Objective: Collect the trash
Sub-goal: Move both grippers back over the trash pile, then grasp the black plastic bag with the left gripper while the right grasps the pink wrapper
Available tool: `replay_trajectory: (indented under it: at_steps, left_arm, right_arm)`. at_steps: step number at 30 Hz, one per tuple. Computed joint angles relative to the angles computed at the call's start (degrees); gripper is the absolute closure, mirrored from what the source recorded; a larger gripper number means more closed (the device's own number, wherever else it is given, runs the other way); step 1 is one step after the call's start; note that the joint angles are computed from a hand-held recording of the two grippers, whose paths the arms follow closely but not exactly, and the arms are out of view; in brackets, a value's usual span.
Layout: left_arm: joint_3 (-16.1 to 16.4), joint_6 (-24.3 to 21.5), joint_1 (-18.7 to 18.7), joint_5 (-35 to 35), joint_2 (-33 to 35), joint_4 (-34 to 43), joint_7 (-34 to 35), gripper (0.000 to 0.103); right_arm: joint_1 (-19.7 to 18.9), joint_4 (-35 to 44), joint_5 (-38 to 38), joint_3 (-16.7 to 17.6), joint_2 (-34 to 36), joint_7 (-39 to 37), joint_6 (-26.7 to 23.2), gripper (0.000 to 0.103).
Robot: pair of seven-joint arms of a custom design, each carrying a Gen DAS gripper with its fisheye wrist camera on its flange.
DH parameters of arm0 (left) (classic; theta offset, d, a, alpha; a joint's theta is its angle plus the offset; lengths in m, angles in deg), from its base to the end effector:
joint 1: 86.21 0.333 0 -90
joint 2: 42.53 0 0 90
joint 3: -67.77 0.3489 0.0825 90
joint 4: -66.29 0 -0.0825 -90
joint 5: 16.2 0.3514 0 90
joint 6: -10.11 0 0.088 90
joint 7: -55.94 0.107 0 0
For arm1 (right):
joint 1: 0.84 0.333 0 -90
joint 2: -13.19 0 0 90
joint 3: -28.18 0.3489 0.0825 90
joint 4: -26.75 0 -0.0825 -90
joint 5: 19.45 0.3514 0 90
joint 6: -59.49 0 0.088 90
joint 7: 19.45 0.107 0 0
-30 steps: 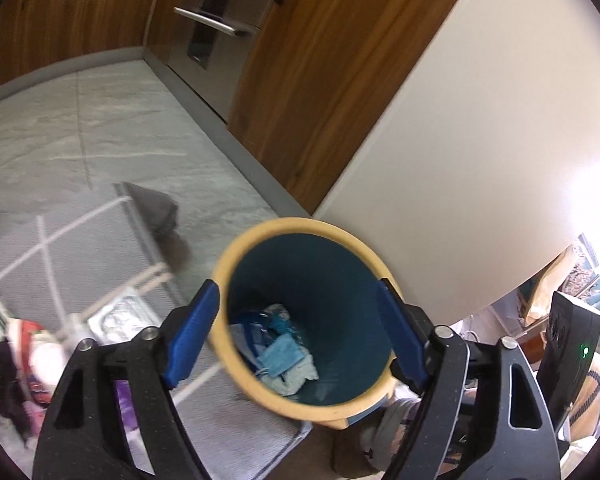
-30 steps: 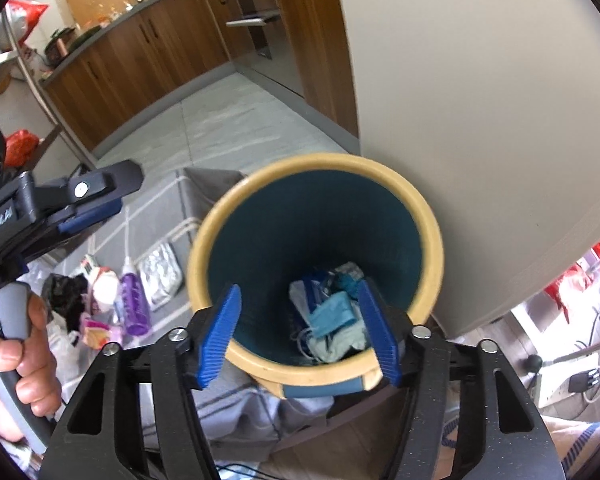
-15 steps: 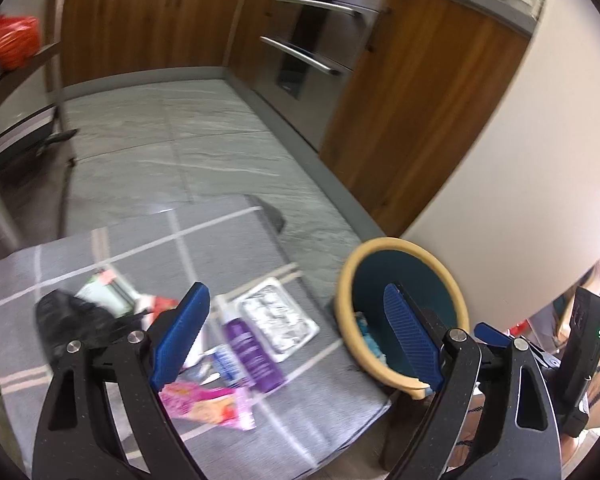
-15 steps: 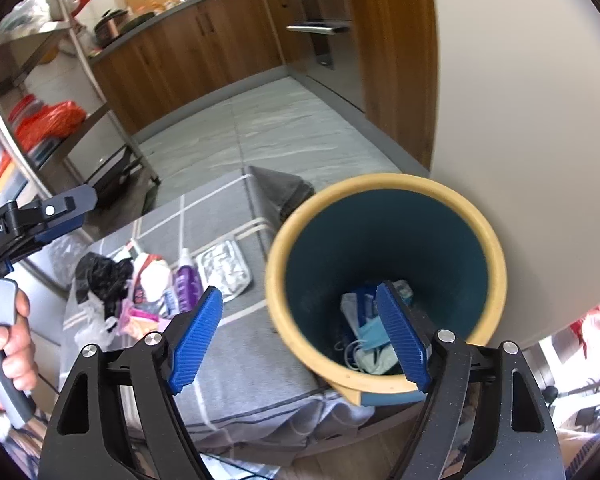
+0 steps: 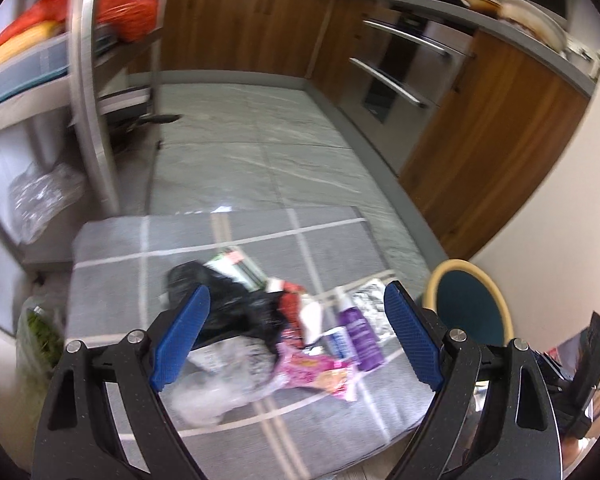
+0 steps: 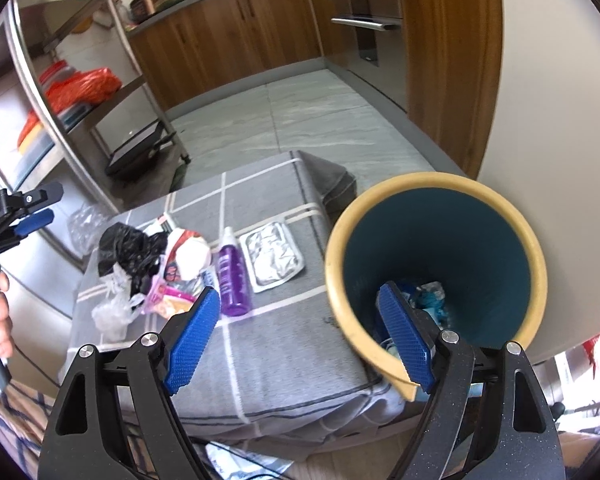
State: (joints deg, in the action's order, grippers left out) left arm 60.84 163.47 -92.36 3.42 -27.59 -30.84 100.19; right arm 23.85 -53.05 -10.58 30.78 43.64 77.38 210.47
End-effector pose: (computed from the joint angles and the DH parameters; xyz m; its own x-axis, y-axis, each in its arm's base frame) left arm 0.6447 -0.1500 0.5707 0.2326 -0.9402 0.2489 -0.6928 -0.3398 -0.6361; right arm 0.6657 0.3289 0.5240 0.3075 -0.9202 -0.2423 -0.7820 -0.0994 -0.6153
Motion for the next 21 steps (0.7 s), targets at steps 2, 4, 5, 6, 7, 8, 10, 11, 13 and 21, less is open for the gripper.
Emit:
replay_trajectory:
  at_steps: [2, 4, 5, 6, 7, 8, 10, 11, 13, 21]
  left_arm:
    - [0.7, -0.6, 0.4, 0.3, -1.4, -2.0, -1.3, 0.016]
    - [0.8, -1.6, 0.9, 0.2, -2.2, -3.2, -1.6, 0.016]
    - [0.8, -2.5, 1.1, 0.1, -2.4, -3.6, -1.7, 0.016]
    - [0.8, -2.9, 1.3, 0.0, -2.5, -3.9, -1.7, 0.016]
    - [0.6, -3.5, 1.7, -0.7, -2.4, -4.3, -1.3, 0.016]
    - [0.5, -3.9, 2.0, -1.1, -2.3, -4.5, -1.0, 0.017]
    - [-0.2, -4.9, 2.6, -2.9, -1.4, -4.0, 1.2, 0.017]
    - [-0.5, -5.1, 2.8, -3.6, -0.8, -3.5, 2.3, 0.017]
    - [-1.3, -5.5, 2.7, -4.9, 0.7, -1.7, 5.0, 0.017]
    - [-0.3, -18.1, -1.9, -1.0, 12.0, 14.4, 10.7, 0.036]
  right_arm:
    - [0.1, 0.3, 0.1, 0.3, 0.2, -0.4, -0.4, 0.021]
    - [0.2, 0.7, 0.3, 0.7, 0.6, -1.0, -0.8, 0.021]
    - [0.3, 0.8, 0.3, 0.7, 0.7, -1.2, -0.9, 0.021]
    - [0.3, 1.0, 0.5, 1.0, 0.9, -1.6, -1.0, 0.021]
    - [0.4, 1.2, 0.6, 1.3, 1.1, -2.1, -1.3, 0.021]
    - [0.5, 1.6, 0.6, 1.3, 1.4, -2.4, -1.6, 0.021]
    - [0.9, 2.5, 0.7, 1.6, 2.1, -3.0, -2.6, 0.021]
    - [1.0, 2.9, 0.8, 1.8, 2.4, -3.4, -2.9, 0.021]
    - [1.5, 3.6, 0.8, 1.9, 3.0, -4.1, -3.7, 0.021]
    - [2.3, 5.3, 1.6, 2.7, 4.5, -6.5, -4.7, 0.021]
